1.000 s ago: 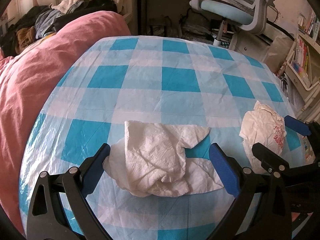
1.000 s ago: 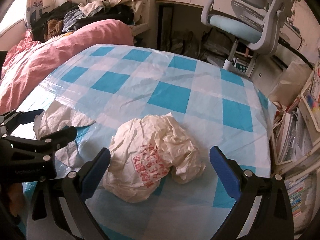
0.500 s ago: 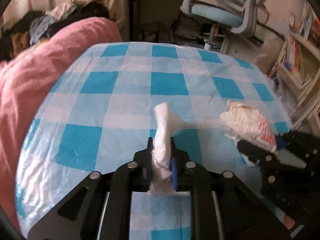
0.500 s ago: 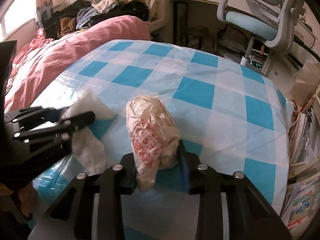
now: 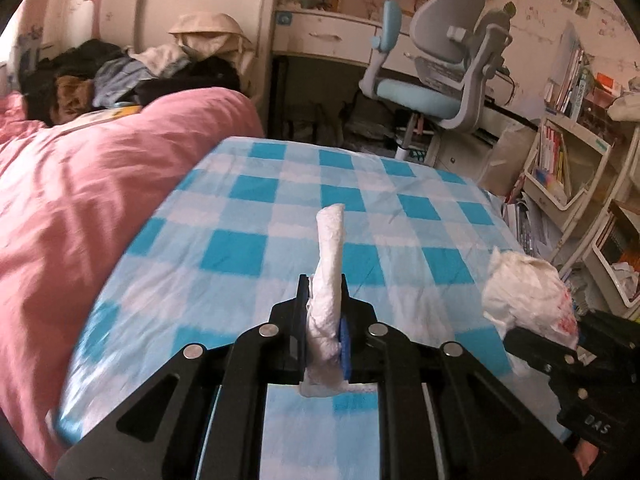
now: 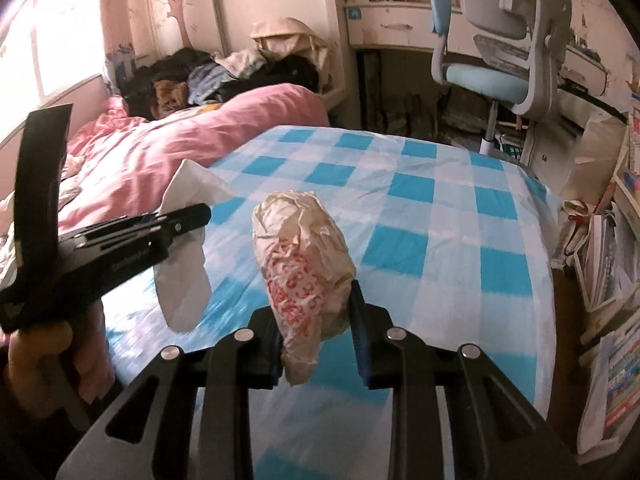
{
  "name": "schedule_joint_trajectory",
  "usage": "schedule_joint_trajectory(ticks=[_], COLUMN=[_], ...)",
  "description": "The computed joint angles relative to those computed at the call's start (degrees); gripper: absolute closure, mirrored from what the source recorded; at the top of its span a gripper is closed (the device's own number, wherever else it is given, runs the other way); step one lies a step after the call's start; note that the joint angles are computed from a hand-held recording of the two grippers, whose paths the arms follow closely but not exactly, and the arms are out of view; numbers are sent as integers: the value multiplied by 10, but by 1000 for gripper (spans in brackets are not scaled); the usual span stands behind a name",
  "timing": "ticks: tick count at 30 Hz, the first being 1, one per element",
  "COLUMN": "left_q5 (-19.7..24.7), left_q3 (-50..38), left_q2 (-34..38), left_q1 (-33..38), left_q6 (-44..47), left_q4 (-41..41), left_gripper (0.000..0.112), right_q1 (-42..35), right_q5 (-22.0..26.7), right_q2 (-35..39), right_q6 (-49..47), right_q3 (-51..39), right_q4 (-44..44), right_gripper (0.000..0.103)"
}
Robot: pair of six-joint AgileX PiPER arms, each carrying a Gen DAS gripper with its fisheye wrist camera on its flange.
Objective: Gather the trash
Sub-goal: 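Carry the tissue and crumpled paper over the yellow bin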
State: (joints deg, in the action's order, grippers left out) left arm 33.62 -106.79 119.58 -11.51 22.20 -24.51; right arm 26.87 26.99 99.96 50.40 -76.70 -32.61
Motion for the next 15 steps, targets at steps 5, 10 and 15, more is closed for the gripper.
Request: schedule_joint_trajectory(ticks=[5, 10, 15], left_q5=[-57, -87, -94], left_q3=[170, 292, 367], left_q2=[-104, -178, -226], left_q1=[25, 43, 60], left_q6=[91, 177, 241], left_q4=[-78, -145, -199], left_gripper=[100, 100, 100], right_q1=[71, 110, 159], right_q5=[18, 32, 59], right_q2=[-42, -59, -64], right_q6=[154, 229, 275], right_q3=[70, 107, 129], right_q4=[-140, -181, -196], right_gripper=[75, 74, 74])
